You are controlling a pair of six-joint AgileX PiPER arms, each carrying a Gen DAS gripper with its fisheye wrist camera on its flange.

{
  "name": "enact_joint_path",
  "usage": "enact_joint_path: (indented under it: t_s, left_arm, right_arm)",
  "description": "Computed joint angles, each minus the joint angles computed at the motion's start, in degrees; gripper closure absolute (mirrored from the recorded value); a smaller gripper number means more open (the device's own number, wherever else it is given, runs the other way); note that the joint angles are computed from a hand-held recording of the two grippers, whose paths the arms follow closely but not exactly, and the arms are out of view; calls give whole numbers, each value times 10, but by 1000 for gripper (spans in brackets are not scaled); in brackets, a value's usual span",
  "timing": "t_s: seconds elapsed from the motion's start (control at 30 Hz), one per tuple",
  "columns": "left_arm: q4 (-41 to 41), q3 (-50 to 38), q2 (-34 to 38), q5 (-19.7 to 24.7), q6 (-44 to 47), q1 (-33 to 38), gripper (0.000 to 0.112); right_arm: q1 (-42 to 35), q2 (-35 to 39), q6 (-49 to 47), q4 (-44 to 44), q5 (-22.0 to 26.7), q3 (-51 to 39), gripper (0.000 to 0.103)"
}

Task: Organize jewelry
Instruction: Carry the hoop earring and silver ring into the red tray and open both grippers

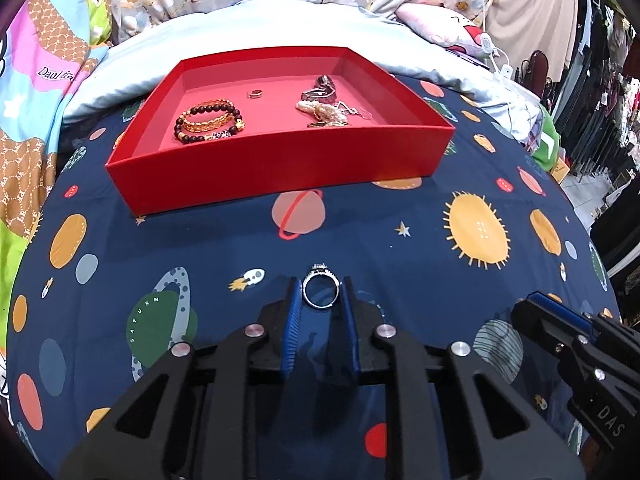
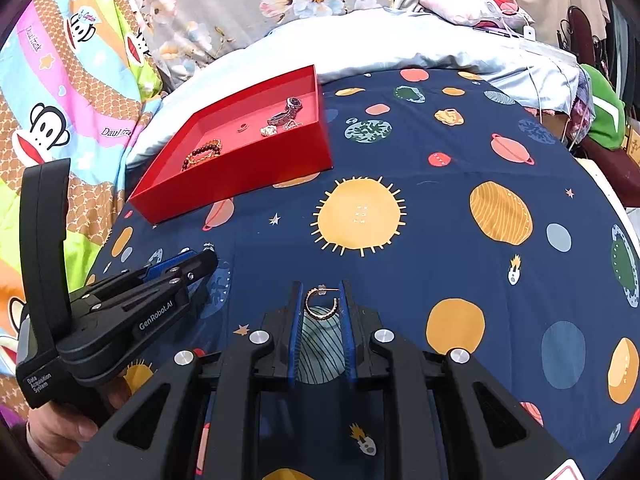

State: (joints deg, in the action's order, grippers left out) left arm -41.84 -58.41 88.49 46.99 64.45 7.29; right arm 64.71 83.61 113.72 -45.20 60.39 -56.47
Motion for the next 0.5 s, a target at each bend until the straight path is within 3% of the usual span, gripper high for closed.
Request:
enact_joint_path:
  t_s: [0.13, 0.5]
  left_arm:
    - [1, -13, 5, 40, -13, 11, 94]
    - [-1, -7, -33, 91, -3, 52, 94]
  right_arm:
    - [4, -5, 5, -3, 4, 1, 87]
    - [23, -3, -5, -8, 30, -26, 87]
